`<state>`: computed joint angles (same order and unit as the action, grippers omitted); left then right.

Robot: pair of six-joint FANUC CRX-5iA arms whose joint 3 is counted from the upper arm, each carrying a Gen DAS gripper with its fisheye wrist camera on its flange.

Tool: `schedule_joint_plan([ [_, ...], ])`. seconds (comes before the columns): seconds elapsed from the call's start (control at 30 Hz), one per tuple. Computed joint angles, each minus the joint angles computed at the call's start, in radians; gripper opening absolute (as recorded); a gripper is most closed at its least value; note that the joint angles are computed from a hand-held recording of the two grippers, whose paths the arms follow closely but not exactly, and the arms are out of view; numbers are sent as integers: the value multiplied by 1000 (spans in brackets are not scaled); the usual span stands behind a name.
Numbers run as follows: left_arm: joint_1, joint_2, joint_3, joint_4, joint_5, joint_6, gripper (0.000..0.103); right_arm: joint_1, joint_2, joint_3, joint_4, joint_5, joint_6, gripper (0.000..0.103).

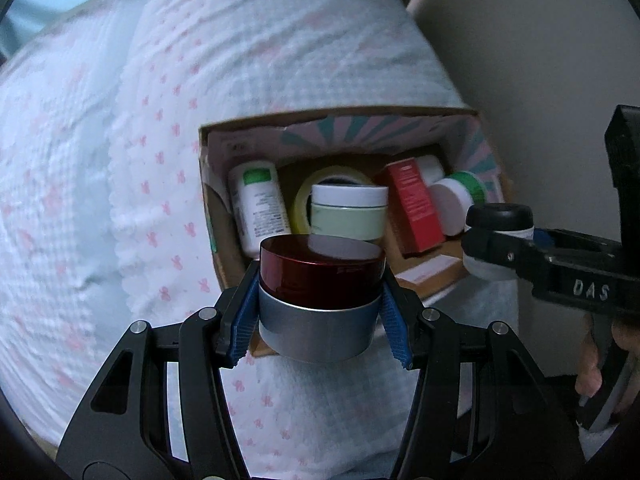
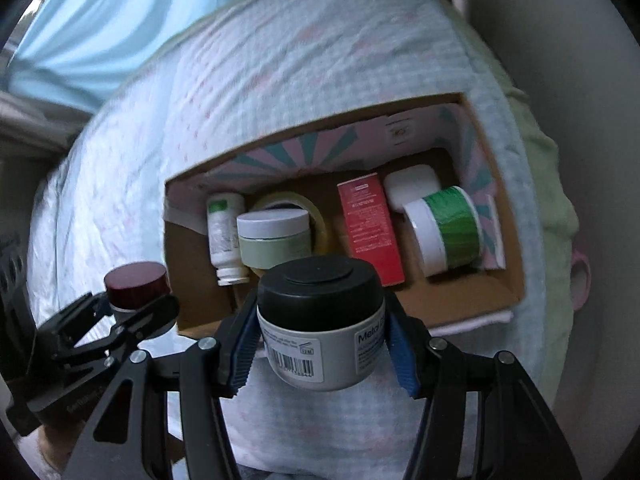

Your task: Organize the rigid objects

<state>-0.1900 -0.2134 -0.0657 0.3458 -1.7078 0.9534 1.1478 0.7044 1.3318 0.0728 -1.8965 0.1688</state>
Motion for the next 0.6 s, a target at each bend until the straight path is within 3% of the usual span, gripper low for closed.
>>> schedule_joint_plan([
  [0.17, -25, -8, -58, -37, 44, 37, 51, -8, -24, -98, -30, 61, 59, 53],
  [0.4, -53, -11, -71, -69, 76, 49, 54, -9, -138, -328, -25, 241, 38, 54],
  [0.43, -47, -12, -72, -58, 77, 48, 68, -11, -159, -361, -30, 271, 34, 60],
  [0.47, -47, -22, -65, -75, 89, 63, 75, -14, -168, -371, -34, 278, 26, 65],
  [0.5, -44, -25, -56, -87, 94, 69, 100, -14, -167, -368, -24, 270, 13, 84],
  [0.53, -22, -29, -60, -68, 92, 58, 103, -7, -183, -392, 7, 270, -11, 103],
  [0.6, 15, -34, -68, -40, 77, 53, 103, 2, -210, -431, 44, 279, -48, 103],
])
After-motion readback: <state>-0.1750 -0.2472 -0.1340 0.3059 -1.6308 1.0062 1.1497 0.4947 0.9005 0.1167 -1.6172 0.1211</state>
